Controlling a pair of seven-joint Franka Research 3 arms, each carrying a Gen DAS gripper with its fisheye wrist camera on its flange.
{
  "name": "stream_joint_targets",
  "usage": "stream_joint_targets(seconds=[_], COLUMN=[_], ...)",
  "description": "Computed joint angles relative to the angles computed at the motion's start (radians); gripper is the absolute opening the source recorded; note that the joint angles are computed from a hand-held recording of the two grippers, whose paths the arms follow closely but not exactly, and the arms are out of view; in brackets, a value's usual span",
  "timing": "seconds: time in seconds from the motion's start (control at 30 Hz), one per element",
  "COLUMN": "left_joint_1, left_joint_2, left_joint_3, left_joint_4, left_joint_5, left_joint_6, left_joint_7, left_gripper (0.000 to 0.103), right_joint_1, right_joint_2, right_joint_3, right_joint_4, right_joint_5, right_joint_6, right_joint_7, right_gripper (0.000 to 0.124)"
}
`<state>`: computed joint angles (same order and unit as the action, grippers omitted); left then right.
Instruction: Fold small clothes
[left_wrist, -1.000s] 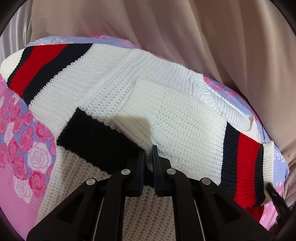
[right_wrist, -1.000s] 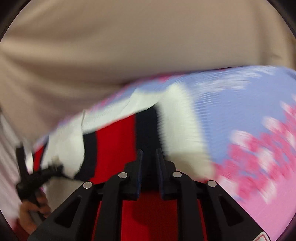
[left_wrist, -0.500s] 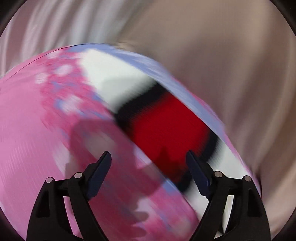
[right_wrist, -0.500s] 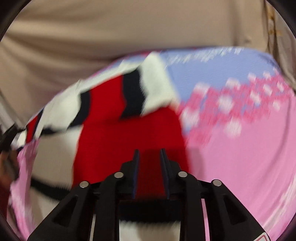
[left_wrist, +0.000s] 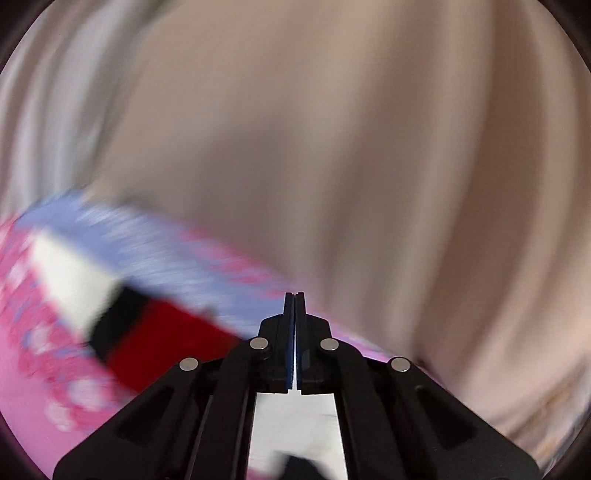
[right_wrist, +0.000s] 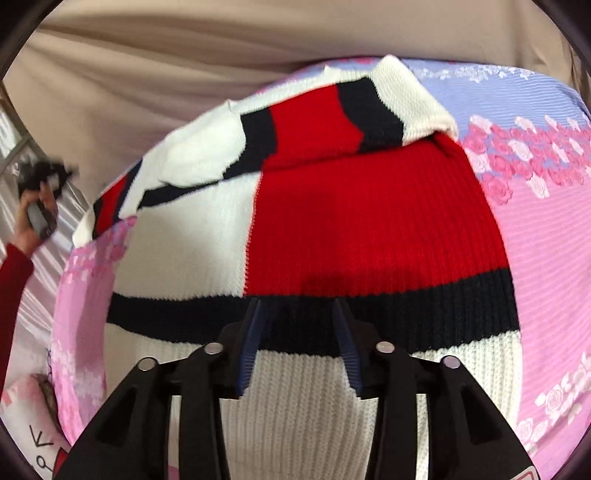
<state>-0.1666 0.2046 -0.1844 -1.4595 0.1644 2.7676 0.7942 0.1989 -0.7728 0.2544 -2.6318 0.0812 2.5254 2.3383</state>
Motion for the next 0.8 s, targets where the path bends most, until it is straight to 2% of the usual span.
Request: stream_joint_targets(seconds=[0.07,0.1,0.13,0.17,0.2,0.23,0.27,0.37,0.47,0.53,0.6,0.63,0.67,0.7,0.73,0.8], left_joint_1=[-0.031,-0.065,-0.096,-0.122,-0.135,-0.139,-0.133,-0.05,0.018,0.069,0.121,0.137,0.134,0.156,0.18,0.164], left_joint_2=[0.027,0.045,0.066,0.069,0.062,0.04,0.018,-0.071,-0.105,-0.104,-0.068,-0.063,-0.048,-0.018,0.018,0.039], left_joint_3=[-0.036,-0.029,-0.013,0.007,0.023,0.038,0.048,0.067,0.094,0.097,0.094,0.095,0.108,0.086,0.055,0.063], left_joint_4=[0.053,0.068,0.088,0.073,0.043,-0.005,-0.057,-0.215,-0.295,-0.321,-0.314,-0.325,-0.31,-0.277,-0.227,-0.172], left_joint_5=[-0.027,0.003,0.043,0.087,0.113,0.134,0.149,0.136,0.2,0.155,0.041,0.022,0.047,0.004,-0.075,-0.056], left_joint_6=[-0.014,-0.016,-0.027,-0.04,-0.071,-0.106,-0.131,-0.193,-0.249,-0.236,-0.21,-0.174,-0.159,-0.147,-0.163,-0.161], left_joint_7=[0.009,-0.041,-0.092,-0.153,-0.21,-0.275,-0.336,-0.402,-0.496,-0.51,-0.462,-0.462,-0.487,-0.442,-0.356,-0.326], left_gripper=[0.002,0.003,0.009,0.017,0.043,0.057,0.059,0.06,0.06,0.06,0.059,0.058,0.052,0.017,0.005,0.004], right_joint_1=[0.005,0.005,0.008,0.01,0.011,0.01,0.007,-0.005,-0.021,-0.016,-0.008,-0.003,0.002,0.006,0.01,0.022], right_joint_2=[-0.015,-0.024,-0.039,-0.059,-0.083,-0.094,-0.118,-0.182,-0.213,-0.209,-0.2,-0.191,-0.179,-0.163,-0.147,-0.112], right_joint_3=[-0.005,-0.008,-0.012,-0.019,-0.024,-0.025,-0.027,-0.025,-0.008,-0.005,-0.006,-0.005,-0.002,0.005,0.011,0.019], right_joint_4=[-0.009,-0.015,-0.023,-0.034,-0.045,-0.048,-0.057,-0.083,-0.093,-0.097,-0.104,-0.104,-0.1,-0.093,-0.084,-0.063], right_joint_5=[0.01,0.016,0.023,0.033,0.041,0.043,0.042,0.031,0.003,0.004,0.02,0.03,0.039,0.044,0.045,0.047], right_joint_6=[-0.002,-0.008,-0.014,-0.014,-0.022,-0.028,-0.041,-0.092,-0.162,-0.185,-0.183,-0.179,-0.175,-0.168,-0.161,-0.141], right_joint_7=[0.006,0.012,0.017,0.023,0.025,0.025,0.023,0.013,-0.002,-0.006,0.003,0.01,0.02,0.028,0.034,0.04], right_gripper=[0.043,0.043,0.043,0.043,0.043,0.043,0.044,0.048,0.048,0.048,0.048,0.048,0.048,0.048,0.048,0.048])
